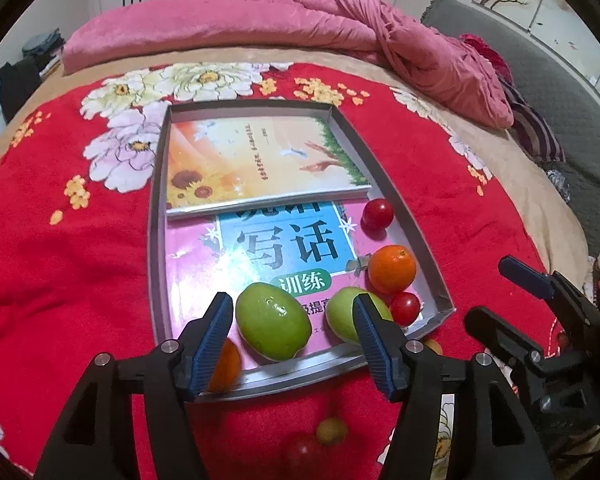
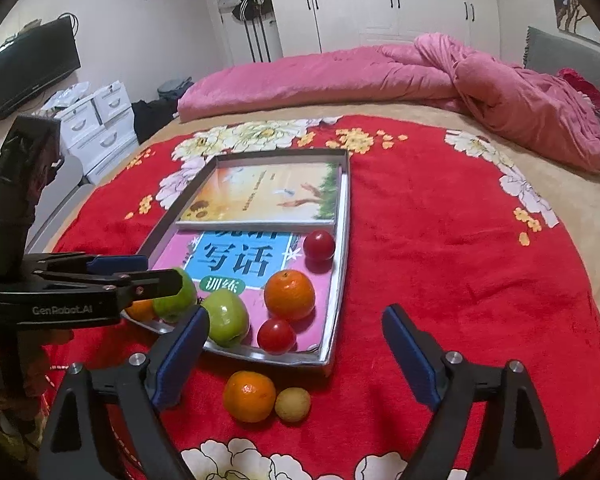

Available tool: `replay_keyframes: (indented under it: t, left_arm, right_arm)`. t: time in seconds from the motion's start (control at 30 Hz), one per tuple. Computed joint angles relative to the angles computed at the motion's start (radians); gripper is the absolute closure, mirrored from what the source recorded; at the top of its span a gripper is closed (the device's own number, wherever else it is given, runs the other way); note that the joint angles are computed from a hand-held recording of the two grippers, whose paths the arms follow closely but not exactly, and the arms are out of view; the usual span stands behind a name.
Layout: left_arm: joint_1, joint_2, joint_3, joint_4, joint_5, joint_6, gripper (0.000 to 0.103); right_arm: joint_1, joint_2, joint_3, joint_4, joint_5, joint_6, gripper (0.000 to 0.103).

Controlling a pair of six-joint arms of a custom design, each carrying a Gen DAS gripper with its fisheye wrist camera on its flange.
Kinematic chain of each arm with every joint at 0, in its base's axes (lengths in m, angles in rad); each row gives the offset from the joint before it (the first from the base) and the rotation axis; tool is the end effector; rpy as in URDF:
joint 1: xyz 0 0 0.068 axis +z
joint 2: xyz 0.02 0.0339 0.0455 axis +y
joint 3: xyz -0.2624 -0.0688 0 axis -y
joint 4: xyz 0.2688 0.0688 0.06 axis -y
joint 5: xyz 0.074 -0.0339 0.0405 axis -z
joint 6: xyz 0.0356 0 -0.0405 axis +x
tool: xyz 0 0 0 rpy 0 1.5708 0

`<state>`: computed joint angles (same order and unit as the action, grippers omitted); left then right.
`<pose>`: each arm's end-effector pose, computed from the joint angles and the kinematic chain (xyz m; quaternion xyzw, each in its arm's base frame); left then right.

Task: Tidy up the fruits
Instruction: 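Open the left gripper releasing the green pear into the tray, then withdraw both open tools from the tray toward the remaining fruit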

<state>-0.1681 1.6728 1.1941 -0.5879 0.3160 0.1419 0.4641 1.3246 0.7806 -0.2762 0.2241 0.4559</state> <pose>0.3580 -0.0720 0.2096 0.1864 0.9388 -0.1556 0.2443 0.2640 0.1233 0.2007 0.0372 0.9247 0.0685 0.3726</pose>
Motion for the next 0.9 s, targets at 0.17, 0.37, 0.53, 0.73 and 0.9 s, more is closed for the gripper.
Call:
replay_keyframes:
  t: [0.17, 0.37, 0.53, 0.73, 0.9]
  left_arm:
    - [0.018, -0.029, 0.001, -0.012, 0.014, -0.003, 0.038]
    - [0.046, -0.058, 0.002, -0.035, 0.042, -0.001, 0.027]
    - [0.059, -0.093, -0.012, -0.045, 0.049, 0.011, 0.027]
    - [0.064, -0.117, -0.024, -0.044, 0.039, -0.005, 0.026]
    - [0.076, -0.136, -0.032, -0.059, 0.041, -0.014, 0.026]
  right_arm:
    - [-0.023, -0.041, -0.011, -0.016, 0.015, -0.002, 0.012]
    - [-0.044, -0.076, -0.023, -0.028, 0.014, 0.011, 0.012]
    - [-0.029, -0.092, -0.022, -0.034, 0.035, 0.001, 0.012]
    - [0.005, -0.11, -0.022, -0.038, 0.055, -0.014, 0.011]
    - [0.034, -0.122, -0.021, -0.038, 0.068, -0.024, 0.007]
